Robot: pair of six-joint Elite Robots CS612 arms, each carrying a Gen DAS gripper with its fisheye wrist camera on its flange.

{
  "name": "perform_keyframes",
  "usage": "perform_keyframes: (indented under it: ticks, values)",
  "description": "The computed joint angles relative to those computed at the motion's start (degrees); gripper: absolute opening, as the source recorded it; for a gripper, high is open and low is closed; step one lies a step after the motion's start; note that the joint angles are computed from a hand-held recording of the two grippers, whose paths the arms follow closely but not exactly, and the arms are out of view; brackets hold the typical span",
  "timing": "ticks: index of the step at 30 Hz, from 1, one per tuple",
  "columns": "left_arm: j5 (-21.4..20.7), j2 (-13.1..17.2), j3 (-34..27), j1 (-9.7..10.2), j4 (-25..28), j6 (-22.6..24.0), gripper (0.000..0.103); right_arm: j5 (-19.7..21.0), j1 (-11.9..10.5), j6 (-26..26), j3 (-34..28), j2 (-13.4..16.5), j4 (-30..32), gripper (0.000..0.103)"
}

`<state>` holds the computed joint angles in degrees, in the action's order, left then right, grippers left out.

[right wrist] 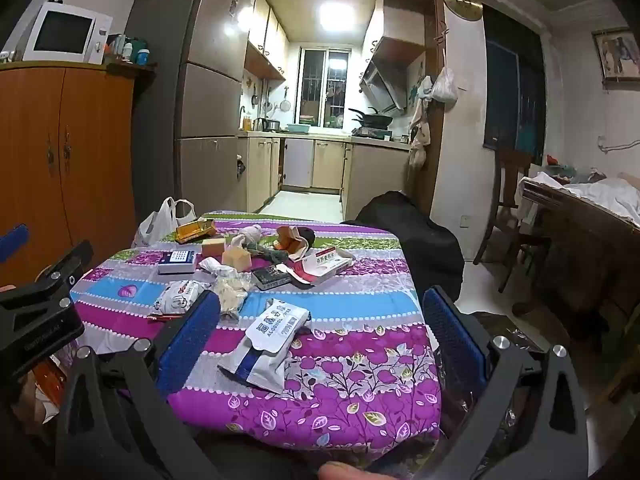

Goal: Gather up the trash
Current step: 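Move right tool to the white alcohol-wipes pack while left tool approaches the white snack bag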

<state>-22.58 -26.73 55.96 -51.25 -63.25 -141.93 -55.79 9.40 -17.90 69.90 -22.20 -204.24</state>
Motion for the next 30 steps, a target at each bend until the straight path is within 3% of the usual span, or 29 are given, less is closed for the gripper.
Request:
perform_keyframes:
  ticks: [25, 30]
  values:
    - [0.4, -0.4, 0.8, 0.02, -1.6, 2.2, 0.099, -1.9, 0.4, -0.8, -0.1, -0.1, 2.6, 0.098]
    - [0.1, -0.8, 2.3, 0.33, -6.2, 7.2, 0.099, -2.2, 0.6, -0.4, -0.3, -0.2, 4.3, 0.098]
